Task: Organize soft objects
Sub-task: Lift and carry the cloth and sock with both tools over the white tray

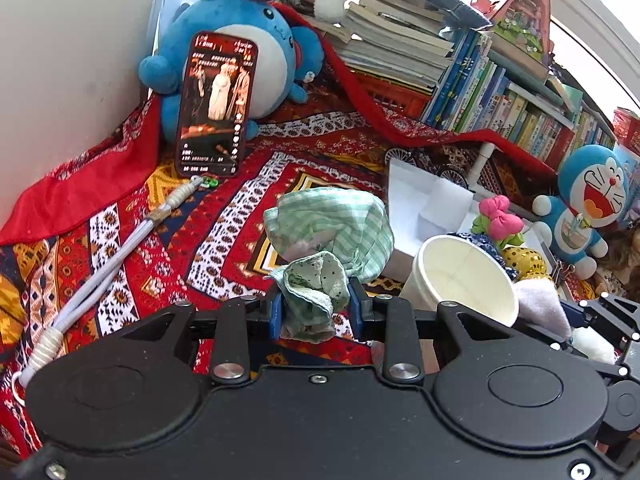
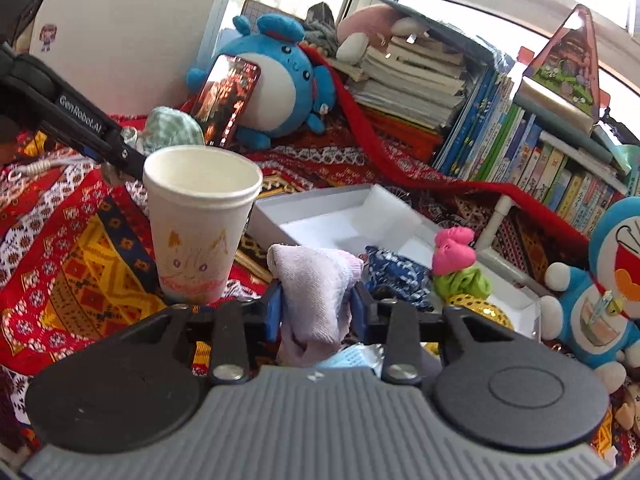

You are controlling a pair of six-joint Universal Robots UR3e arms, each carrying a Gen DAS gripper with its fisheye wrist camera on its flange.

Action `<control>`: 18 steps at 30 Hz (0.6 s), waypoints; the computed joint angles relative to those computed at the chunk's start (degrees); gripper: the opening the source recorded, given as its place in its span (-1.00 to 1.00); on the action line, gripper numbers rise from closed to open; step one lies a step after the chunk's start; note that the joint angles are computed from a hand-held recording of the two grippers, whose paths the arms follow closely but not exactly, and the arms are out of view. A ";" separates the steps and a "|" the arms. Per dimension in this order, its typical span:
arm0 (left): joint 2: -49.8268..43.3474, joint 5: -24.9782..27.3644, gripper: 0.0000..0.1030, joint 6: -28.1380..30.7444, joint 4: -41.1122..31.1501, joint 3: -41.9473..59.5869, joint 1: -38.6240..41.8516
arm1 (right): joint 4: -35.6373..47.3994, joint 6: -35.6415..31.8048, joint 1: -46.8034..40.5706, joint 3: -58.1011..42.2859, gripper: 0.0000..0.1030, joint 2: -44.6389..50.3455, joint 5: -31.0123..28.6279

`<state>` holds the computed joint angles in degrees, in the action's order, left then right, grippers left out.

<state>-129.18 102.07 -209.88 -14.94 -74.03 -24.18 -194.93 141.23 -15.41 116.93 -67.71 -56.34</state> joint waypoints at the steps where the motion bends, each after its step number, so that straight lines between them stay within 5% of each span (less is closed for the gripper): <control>1: -0.03 0.13 -0.43 0.32 -0.12 0.45 -0.08 | -0.19 0.30 -0.18 -0.03 -0.23 -0.27 0.20; 18: -3.23 0.09 -0.43 5.81 -7.41 16.07 -1.48 | -1.42 3.92 -3.47 -2.62 -0.23 -3.19 2.29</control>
<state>-132.41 102.16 -204.07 -22.35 -57.97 -25.66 -196.34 145.15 -18.89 114.30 -70.90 -54.05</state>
